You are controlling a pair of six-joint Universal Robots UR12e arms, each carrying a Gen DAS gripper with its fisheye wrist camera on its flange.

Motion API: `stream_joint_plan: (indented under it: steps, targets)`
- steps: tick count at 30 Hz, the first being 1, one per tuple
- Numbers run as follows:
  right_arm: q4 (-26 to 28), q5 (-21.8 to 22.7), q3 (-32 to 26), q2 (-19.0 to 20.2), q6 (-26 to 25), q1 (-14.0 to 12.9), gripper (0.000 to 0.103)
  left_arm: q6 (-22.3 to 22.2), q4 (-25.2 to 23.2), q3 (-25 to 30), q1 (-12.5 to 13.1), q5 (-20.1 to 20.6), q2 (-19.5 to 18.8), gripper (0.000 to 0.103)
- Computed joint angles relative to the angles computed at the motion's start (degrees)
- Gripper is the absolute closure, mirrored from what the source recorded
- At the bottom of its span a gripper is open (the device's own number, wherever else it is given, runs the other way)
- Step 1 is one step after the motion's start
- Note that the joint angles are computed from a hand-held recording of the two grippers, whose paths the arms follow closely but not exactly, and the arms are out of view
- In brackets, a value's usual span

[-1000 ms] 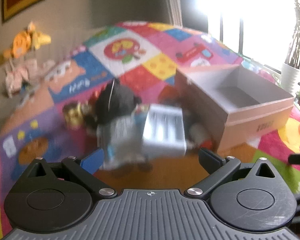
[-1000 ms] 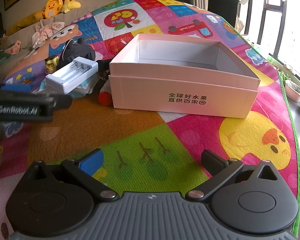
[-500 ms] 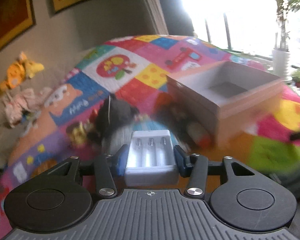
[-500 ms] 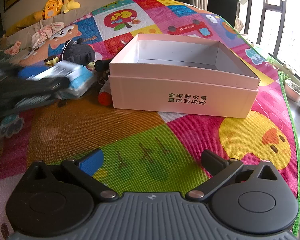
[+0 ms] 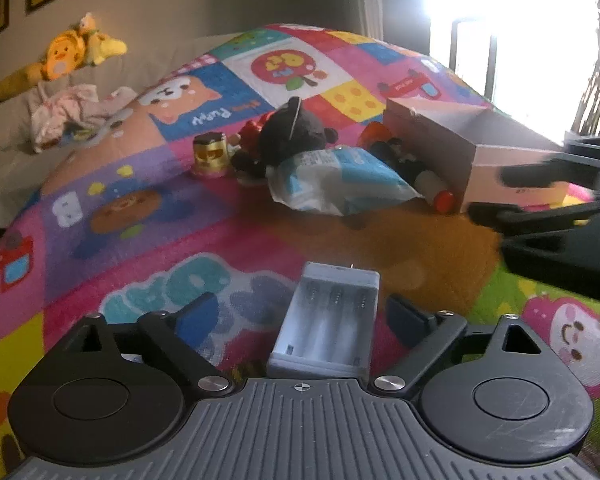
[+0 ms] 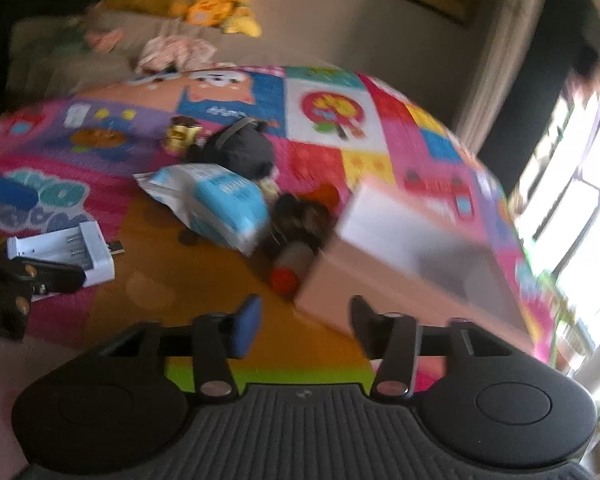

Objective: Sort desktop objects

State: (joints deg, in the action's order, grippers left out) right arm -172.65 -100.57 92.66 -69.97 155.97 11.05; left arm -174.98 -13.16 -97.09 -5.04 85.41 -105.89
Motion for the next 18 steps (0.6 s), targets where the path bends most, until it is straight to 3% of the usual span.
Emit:
stream_joint_plan:
  steps: [4, 8, 11, 14, 18]
  targets:
    - [0.91, -5.57, -5.16, 3.81, -7.09, 1.95, 0.077, -1.75, 2.24, -1.14, 0.54, -1.16, 0.42, 0.006]
    - [10.99, -10.0, -13.08, 7.3, -8.59, 2.73, 0.08, -3.24, 2.83, -1.53, 1.03, -2.65, 0.53, 0.006]
    - [22.06, -8.7, -18.2, 8.85, -7.35, 2.31, 0.084, -4.88, 2.72, -1.61, 1.6, -4.25, 0.57, 0.006]
    - [26.53, -9.19, -20.96, 10.04, -7.56, 2.5, 0.084, -6.5, 2.6, -1.71, 2.12, -5.56, 0.63, 0.006]
    - [32.22, -4.89, -20.21, 7.85, -6.88, 2.08, 0.084, -7.98, 3.6, -2.12, 2.5, -6.53, 0.7, 0.005]
